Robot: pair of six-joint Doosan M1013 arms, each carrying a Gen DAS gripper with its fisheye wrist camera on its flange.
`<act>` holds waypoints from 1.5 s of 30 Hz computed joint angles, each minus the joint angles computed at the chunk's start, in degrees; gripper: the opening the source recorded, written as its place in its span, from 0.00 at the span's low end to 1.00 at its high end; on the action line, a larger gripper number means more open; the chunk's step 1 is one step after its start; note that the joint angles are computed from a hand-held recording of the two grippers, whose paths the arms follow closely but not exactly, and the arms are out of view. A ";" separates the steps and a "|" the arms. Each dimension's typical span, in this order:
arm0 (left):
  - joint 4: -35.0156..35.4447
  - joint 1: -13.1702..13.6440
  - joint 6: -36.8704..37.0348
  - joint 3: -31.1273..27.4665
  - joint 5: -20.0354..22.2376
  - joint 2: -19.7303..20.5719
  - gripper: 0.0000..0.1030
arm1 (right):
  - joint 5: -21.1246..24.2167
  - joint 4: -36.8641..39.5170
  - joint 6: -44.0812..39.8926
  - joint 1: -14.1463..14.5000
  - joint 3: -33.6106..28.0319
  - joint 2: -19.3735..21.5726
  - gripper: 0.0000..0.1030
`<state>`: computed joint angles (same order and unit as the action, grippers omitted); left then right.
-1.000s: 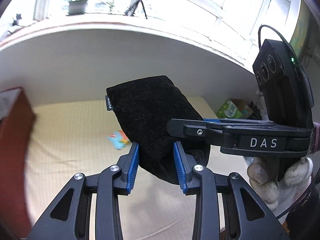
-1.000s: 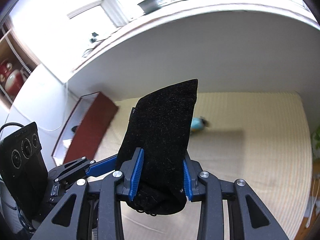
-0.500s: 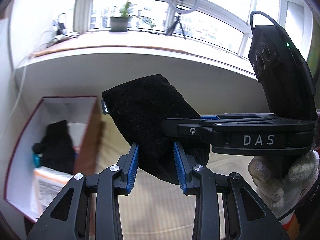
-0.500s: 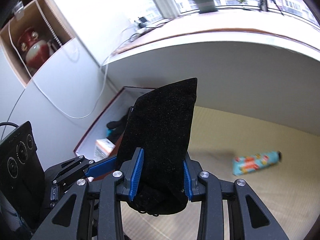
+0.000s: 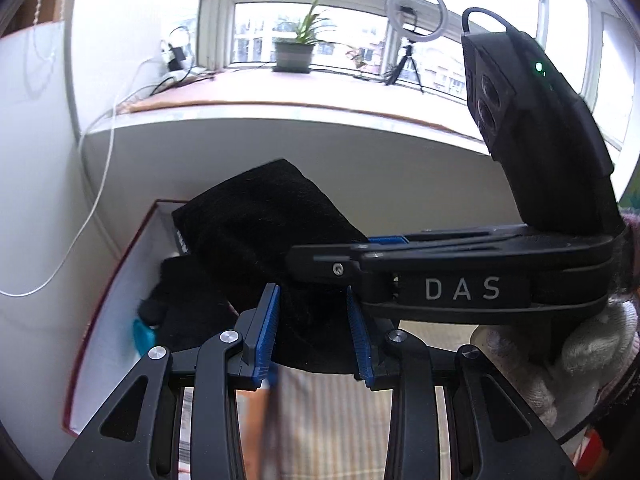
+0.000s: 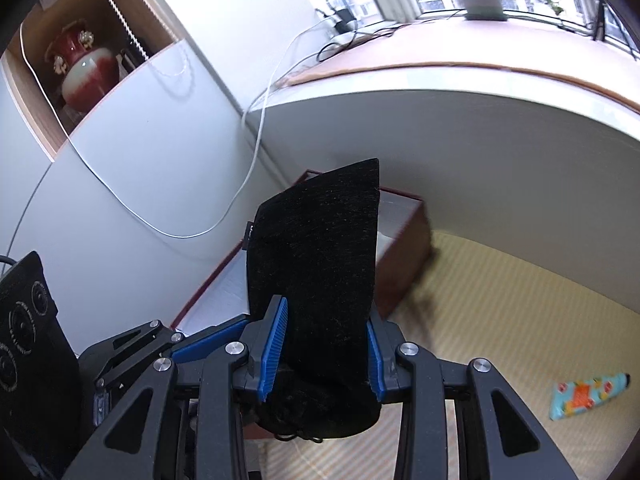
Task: Organize soft objects
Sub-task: 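Carry the black pouch into the box and open both grippers, then move both grippers to the fruit-print hand cream tube and grasp it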
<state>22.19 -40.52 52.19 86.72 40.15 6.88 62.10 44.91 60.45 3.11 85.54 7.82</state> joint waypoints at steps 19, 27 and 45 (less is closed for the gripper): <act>2.03 4.43 -8.74 -0.54 7.10 1.85 0.60 | -4.59 -1.80 3.62 3.07 -2.12 2.82 0.50; 3.18 5.47 -13.46 -0.41 9.43 1.48 0.60 | -6.68 -2.47 2.42 0.22 1.10 0.13 0.56; -5.65 -1.61 2.09 -1.87 -0.56 2.84 0.60 | -10.00 -4.85 -0.24 -13.81 12.05 -7.95 0.57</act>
